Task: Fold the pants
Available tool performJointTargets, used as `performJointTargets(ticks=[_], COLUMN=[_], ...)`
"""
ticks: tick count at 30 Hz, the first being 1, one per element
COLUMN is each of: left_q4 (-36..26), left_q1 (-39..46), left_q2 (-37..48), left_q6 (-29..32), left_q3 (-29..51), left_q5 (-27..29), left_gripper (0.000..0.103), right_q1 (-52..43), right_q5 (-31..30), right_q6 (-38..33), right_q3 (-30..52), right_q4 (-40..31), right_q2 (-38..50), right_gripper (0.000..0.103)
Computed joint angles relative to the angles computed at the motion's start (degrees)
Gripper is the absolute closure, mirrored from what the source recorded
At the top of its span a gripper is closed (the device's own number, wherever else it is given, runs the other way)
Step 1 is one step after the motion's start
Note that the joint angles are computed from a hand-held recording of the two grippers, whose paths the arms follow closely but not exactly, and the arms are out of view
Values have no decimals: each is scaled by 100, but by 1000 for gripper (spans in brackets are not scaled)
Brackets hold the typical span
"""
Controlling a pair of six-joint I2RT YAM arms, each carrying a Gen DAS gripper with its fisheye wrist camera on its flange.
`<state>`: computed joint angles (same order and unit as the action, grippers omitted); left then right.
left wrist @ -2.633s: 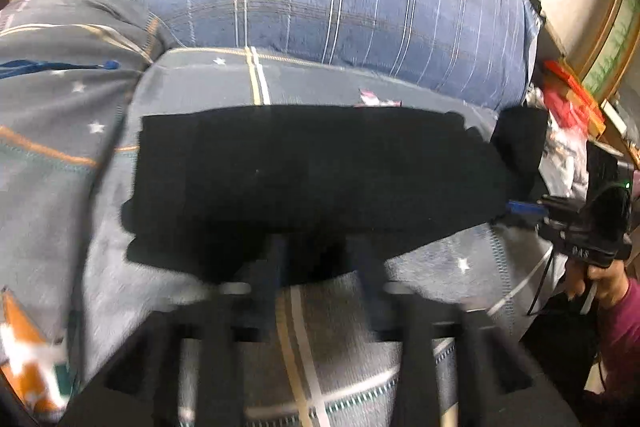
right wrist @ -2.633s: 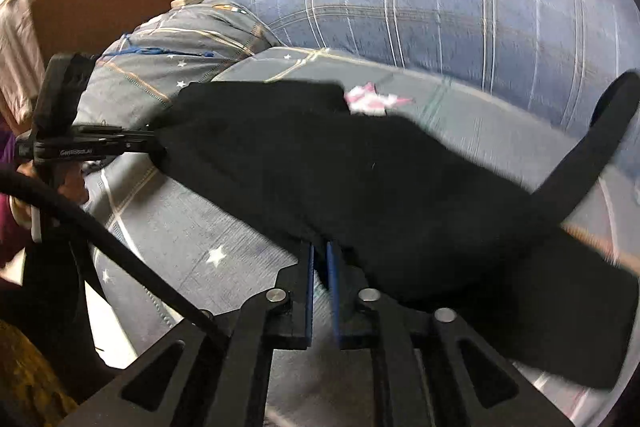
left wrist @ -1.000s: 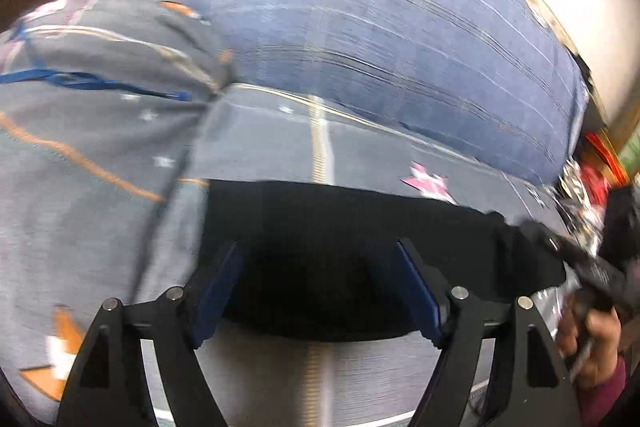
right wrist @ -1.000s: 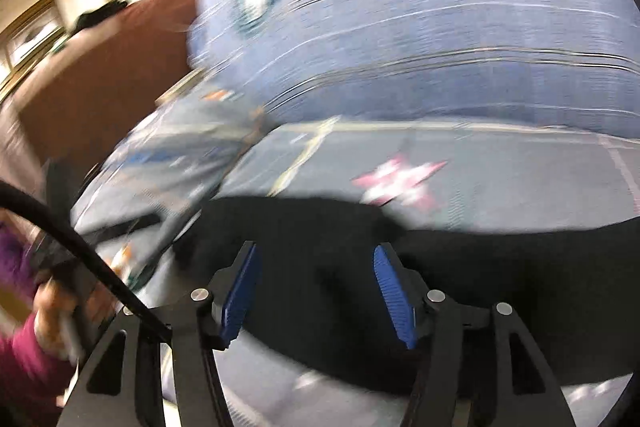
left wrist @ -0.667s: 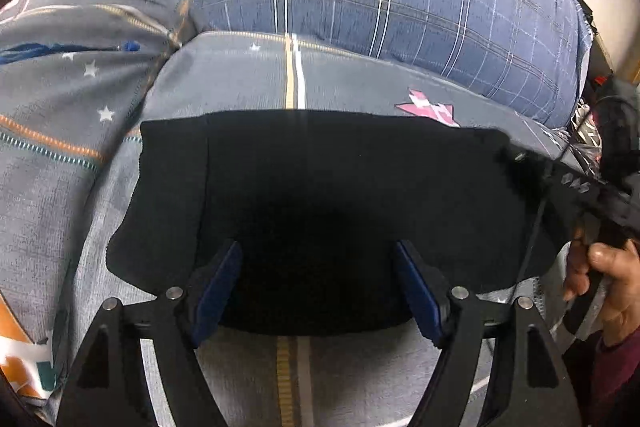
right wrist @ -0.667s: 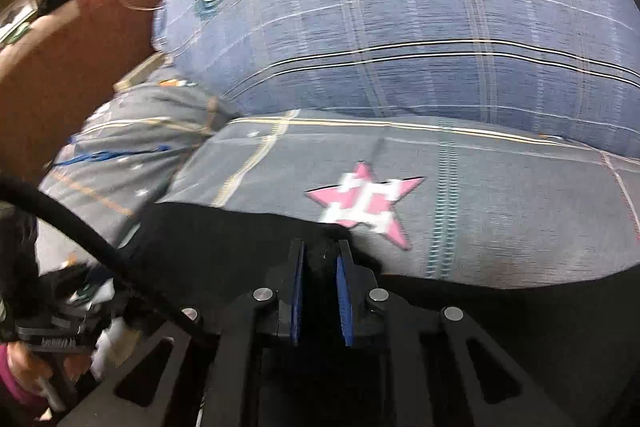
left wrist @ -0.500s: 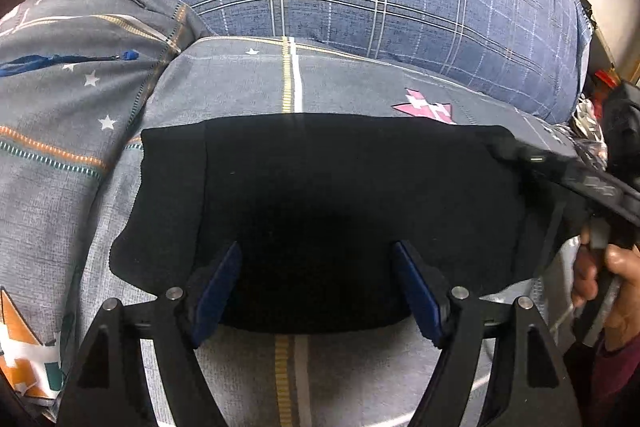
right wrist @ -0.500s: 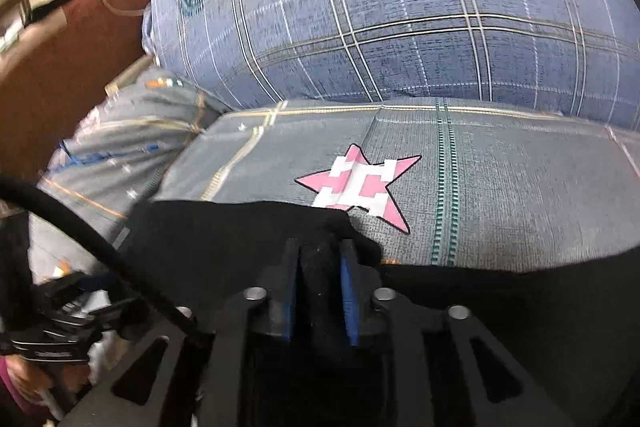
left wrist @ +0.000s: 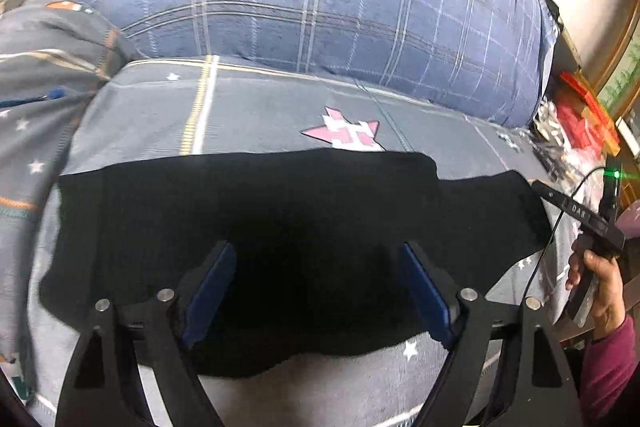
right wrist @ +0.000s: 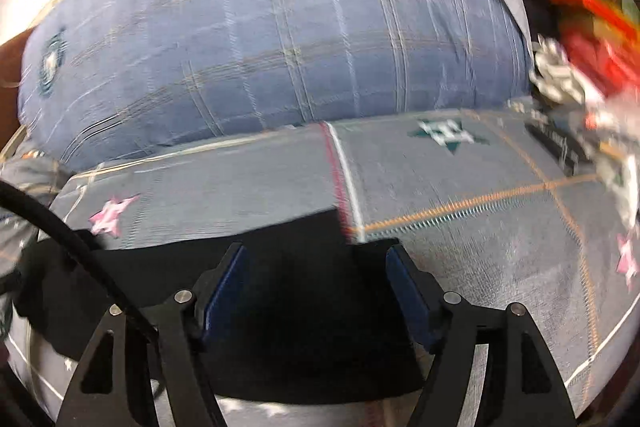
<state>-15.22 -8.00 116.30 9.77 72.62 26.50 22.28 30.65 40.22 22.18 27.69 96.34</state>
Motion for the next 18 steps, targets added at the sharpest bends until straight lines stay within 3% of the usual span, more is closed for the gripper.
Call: performJointTargets(ticks=[4, 5, 6, 7, 9, 15, 18], left_q4=[-3, -14, -5, 26, 55, 122, 194], left_q1=[-233, -281, -336, -377, -472, -472, -436], left_q2=[237, 304, 372, 402, 482, 371, 324], left_q6=[-127, -165, -204, -232, -256, -204, -188], left_q3=[217, 289, 357, 376, 434, 312, 221], left_q5=[-33, -51, -88, -131, -264, -207, -294], left_gripper=[20, 20, 20, 20, 20, 20, 20], right_q1=[-348, -430, -430, -333, -91, 481, 264], right_q5=[-366, -559, -678, -546, -178, 725, 571], right_q6=[-416, -518, -594, -634, -792, -498, -270], right_q3=[328, 403, 453, 543, 671, 59, 69], right_q4=[50, 91, 166, 172, -210, -709, -1041], right_q2=[536, 679, 764, 849, 727, -653, -619], right_gripper=[29, 42, 66, 71, 96, 96, 96])
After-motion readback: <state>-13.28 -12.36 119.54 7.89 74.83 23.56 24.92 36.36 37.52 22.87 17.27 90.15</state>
